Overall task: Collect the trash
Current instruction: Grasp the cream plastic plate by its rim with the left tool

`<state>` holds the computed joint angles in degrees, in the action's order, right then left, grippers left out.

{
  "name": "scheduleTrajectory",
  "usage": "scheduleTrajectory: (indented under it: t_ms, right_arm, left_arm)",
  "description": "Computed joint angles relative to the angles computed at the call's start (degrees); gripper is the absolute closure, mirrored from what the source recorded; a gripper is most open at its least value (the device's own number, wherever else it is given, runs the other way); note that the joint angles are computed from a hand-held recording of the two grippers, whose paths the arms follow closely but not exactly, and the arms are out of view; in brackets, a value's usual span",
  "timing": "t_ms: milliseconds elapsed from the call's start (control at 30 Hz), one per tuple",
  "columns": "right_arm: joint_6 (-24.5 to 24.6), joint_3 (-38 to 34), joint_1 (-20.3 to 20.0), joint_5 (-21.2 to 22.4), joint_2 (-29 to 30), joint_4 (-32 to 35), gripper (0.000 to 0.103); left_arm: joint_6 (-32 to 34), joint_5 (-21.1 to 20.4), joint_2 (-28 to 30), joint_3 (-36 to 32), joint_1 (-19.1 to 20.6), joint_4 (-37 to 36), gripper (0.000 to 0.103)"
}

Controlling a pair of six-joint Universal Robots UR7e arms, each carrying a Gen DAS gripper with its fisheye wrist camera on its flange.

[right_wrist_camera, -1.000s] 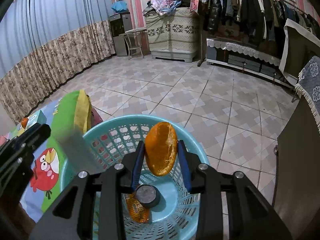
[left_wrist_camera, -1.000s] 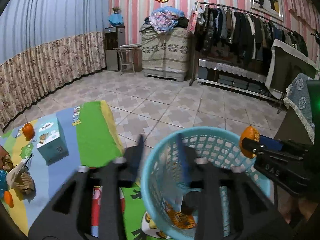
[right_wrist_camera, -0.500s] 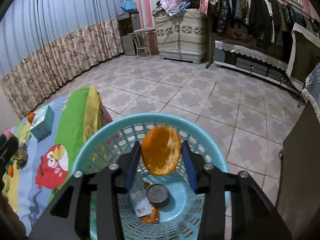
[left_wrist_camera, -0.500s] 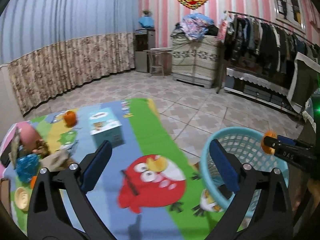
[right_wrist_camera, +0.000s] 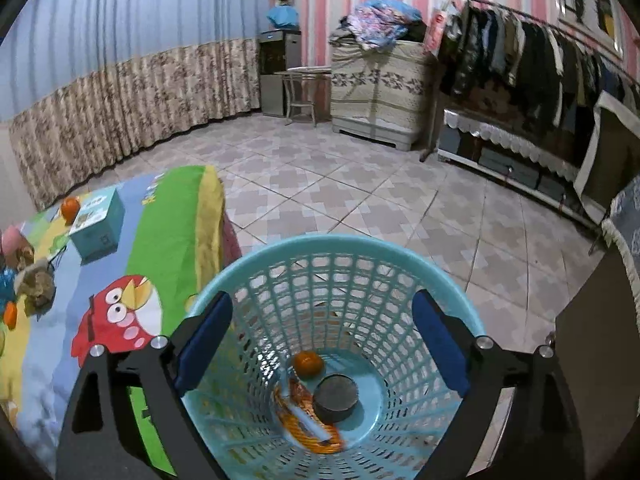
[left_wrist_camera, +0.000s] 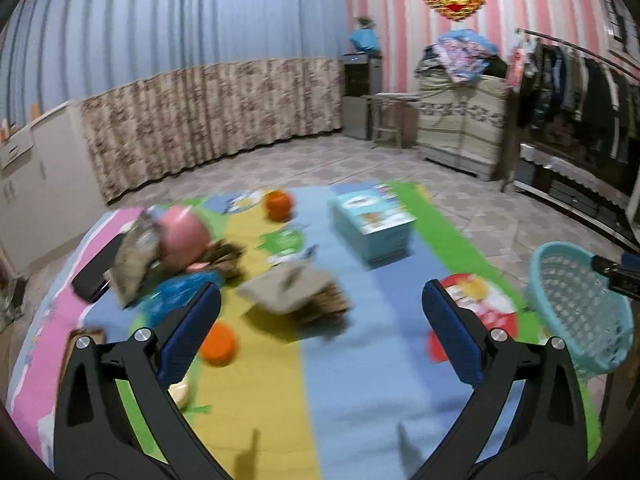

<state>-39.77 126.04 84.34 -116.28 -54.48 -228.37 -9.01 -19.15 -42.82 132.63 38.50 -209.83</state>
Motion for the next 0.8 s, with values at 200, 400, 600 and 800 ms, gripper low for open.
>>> scheduleTrajectory:
  t_ms: [200,400,600,800]
  right_arm:
    - [-1.99,-0.26,3.42,-0.93,4.06,-3.28,0.012]
    - [0.46,0.19,6.27,1.24,6.71,-3.97,0.011]
    - [2.61,-0.05,7.62,1.79,8.89,-1.94,0.011]
    - [4.63,-0.94,8.55,1.39,9.77,1.24,0.011]
  left_arm:
    - [-5.26,2.54,-4.24,4.66,3.33,3.54,0.006]
    - [-7.04,4.84,-6.92,7.43,5.78,5.87,0.006]
    - [-18.74,2.22,-14.24,8.14,9.85,23.38,0.006]
    - [-26.11,-0.69,-17.76,8.09,12.60,32.74,0.006]
